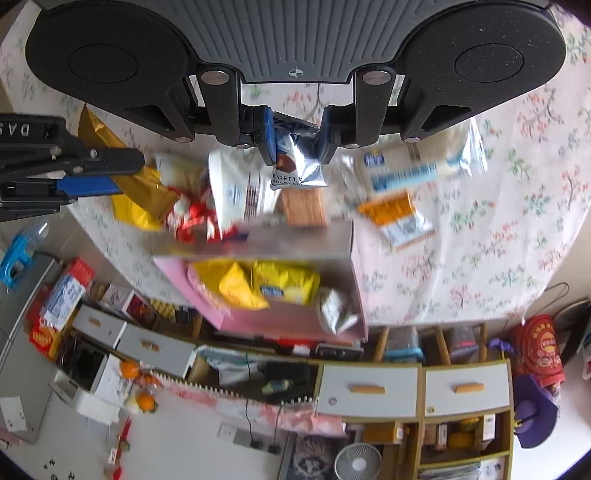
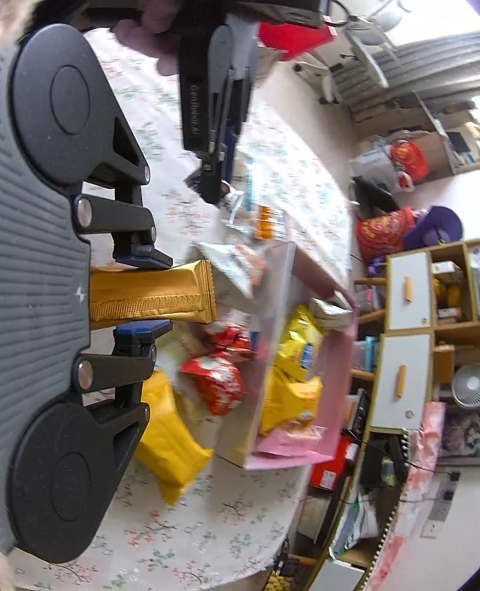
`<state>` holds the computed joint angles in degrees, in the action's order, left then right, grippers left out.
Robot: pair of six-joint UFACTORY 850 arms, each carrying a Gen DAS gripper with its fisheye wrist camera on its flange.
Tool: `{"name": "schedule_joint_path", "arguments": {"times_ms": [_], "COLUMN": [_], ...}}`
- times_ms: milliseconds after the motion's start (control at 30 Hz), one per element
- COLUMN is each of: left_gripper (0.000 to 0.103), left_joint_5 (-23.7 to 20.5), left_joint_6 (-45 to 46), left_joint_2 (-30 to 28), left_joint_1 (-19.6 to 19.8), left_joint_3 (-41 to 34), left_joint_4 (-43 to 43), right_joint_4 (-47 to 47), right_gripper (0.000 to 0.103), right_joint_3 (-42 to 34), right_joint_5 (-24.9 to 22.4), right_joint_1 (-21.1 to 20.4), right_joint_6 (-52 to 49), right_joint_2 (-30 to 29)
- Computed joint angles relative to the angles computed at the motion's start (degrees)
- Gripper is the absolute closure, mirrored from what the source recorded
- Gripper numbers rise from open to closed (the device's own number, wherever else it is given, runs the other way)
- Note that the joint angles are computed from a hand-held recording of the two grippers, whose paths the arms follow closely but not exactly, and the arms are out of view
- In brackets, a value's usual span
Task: Organize snacks
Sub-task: 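Lower the gold bar into the box with the right gripper while the left lowers the silver packet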
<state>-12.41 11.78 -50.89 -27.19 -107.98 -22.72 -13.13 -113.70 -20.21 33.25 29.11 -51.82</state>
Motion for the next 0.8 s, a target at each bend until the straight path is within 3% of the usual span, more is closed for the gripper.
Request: {"name": "schedule_joint_path", "arguments": {"times_ms": [233,500,800], "left_gripper": [0.082,0.082,0.082], "left_joint_5": [-0.63,-4.88,-6.95], "left_joint_6": [-7.99,-22.30,-23.49], "left_joint_2": [-3.33,-9.59,-13.61], "left_joint_1": [0.22,0.77,1.11], "left_joint_3": [-6.99,-17.75,-23.32], "left_joint_4": [5.77,15.85,15.30], "right_joint_4": [-5.63,-4.70,-7.27], "right_gripper": [0.077,0.077,0.077], "right_joint_3": [-5.31,-19.38,-26.45], "right_joint_5": [2.49,-1.29,-3.15], "right_joint_1": [-1.09,-1.93,-2.35], "right_joint_6": [8.72,13.53,24.41], "right_joint_2": [-2.56,-11.12,-15.72]}}
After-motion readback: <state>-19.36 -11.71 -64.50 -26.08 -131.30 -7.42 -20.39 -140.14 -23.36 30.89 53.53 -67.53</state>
